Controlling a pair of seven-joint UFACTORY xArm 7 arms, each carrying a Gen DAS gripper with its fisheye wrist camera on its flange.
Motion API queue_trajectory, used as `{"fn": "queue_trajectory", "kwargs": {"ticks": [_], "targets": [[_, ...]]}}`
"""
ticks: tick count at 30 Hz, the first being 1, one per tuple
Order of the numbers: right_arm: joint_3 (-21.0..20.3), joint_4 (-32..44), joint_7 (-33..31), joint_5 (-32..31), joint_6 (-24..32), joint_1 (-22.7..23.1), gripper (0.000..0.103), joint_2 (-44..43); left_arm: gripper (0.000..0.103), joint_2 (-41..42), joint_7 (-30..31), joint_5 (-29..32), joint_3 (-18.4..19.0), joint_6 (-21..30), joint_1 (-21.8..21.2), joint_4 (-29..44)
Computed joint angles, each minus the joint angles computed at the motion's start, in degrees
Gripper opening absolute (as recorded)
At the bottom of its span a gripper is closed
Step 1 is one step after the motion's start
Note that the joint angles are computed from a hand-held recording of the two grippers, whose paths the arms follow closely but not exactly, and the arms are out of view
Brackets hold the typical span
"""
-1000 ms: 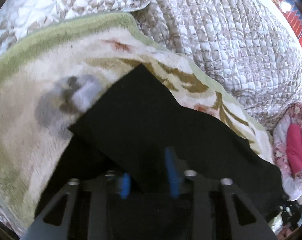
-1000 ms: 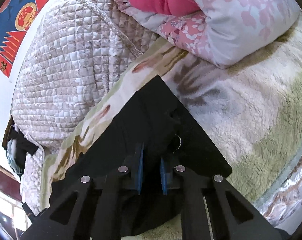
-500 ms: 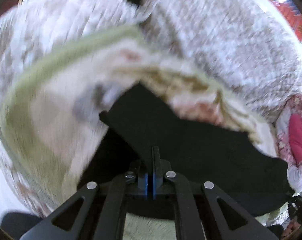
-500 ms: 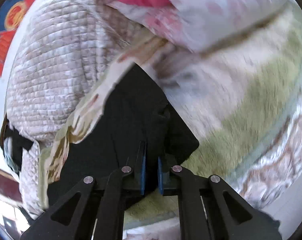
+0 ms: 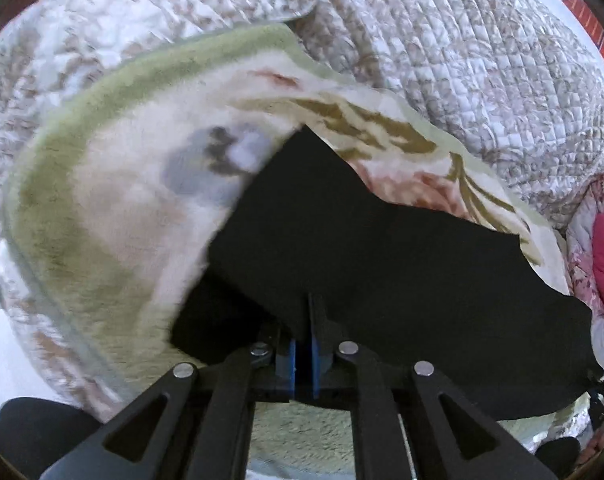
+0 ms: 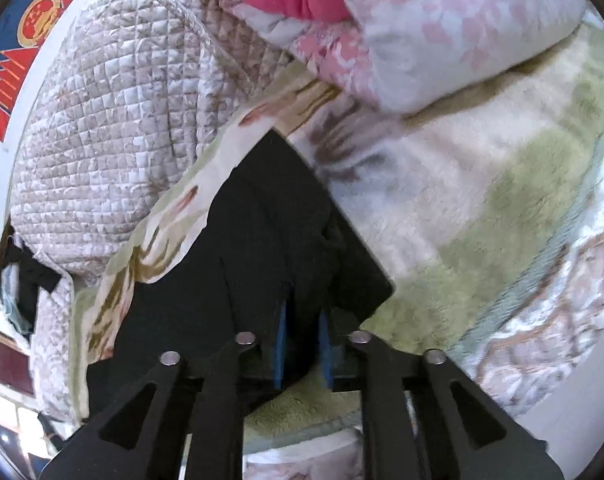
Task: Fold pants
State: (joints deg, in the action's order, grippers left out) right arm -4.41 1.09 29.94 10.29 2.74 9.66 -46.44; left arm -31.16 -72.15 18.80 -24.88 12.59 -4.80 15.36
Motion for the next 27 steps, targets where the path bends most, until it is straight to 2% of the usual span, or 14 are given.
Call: {"fn": "queue_trajectory", "kwargs": {"ticks": [1, 3, 4, 5, 7, 11, 14, 16, 18, 20, 23, 24, 26, 27], "targets": [[5.42, -0.25, 2.44, -0.93, 2.46, -4.51, 0.02, -2.83, 0.01, -2.17, -0.61, -0.16, -0.15, 1.26, -0.13, -0.64], [11.24, -0.67, 5.59, -3.24, 5.16, -9.6, 0.021, -7.26, 0.01, -6.34, -1.42, -0.52, -0.14, 4.53, -0.6, -1.44], [13.54, -0.61, 6.74, -4.85, 6.36, -11.52, 0.021, -9.32, 0.01, -7.94, -2.19, -0.18, -0.85, 6.57, -0.04, -1.38], [13.85, -0.35, 6.96, -5.99, 6.06, -11.8, 0.021, -9.25, 0.01, -9.13, -2.75, 0.29, -1.28, 7.94, 0.33, -1.26], [12.55, 1.05, 5.24, -8.14, 3.11, -9.99, 0.021, -5.97, 0.01, -10.02, -3.42, 1.82, -1.75, 8.33, 1.66, -0.61], [8.02, 4.36, 1.51, -9.01, -3.6, -3.32, 0.021, 4.12, 0.01, -7.35, -3.53, 5.23, -2.93, 3.39, 5.53, 1.84], [7.0, 5.71, -0.23, -8.9, -5.14, -0.98, 0.021, 8.86, 0.01, -5.13, -2.78, 6.1, -2.89, -0.49, 8.07, 3.1], [5.36, 5.71, -1.32, -8.37, -6.08, 0.42, 0.021, 10.4, 0.01, -3.79, -1.12, 5.88, -1.84, -2.85, 8.3, 3.34], [5.42, 5.77, -1.53, -7.8, -6.25, -0.27, 0.021, 11.2, 0.01, -2.76, 1.64, 4.57, 0.47, -4.96, 6.99, 2.76], [5.17, 5.65, -1.92, -7.42, -5.83, -0.76, 0.021, 11.2, 0.01, -2.28, 3.96, 2.64, 1.91, -4.7, 5.45, 2.07], [5.31, 6.02, -2.49, -7.16, -4.57, -1.62, 0.031, 12.34, 0.01, -3.61, 5.75, -0.1, 3.42, -3.22, 3.76, -0.21], [4.73, 5.95, -2.85, -6.97, -4.38, -1.31, 0.031, 12.58, 0.012, -3.5, 6.88, -1.3, 4.92, -3.01, 2.47, -0.84], [6.7, 6.01, -2.41, -6.92, -4.23, -2.69, 0.031, 12.37, 0.015, -0.6, 11.98, -5.7, 11.11, 0.06, -3.63, -0.48], [7.77, 6.09, -2.18, -7.1, -3.71, -3.41, 0.031, 11.91, 0.015, -0.21, 13.22, -6.89, 11.76, 0.82, -4.81, -0.5]]}}
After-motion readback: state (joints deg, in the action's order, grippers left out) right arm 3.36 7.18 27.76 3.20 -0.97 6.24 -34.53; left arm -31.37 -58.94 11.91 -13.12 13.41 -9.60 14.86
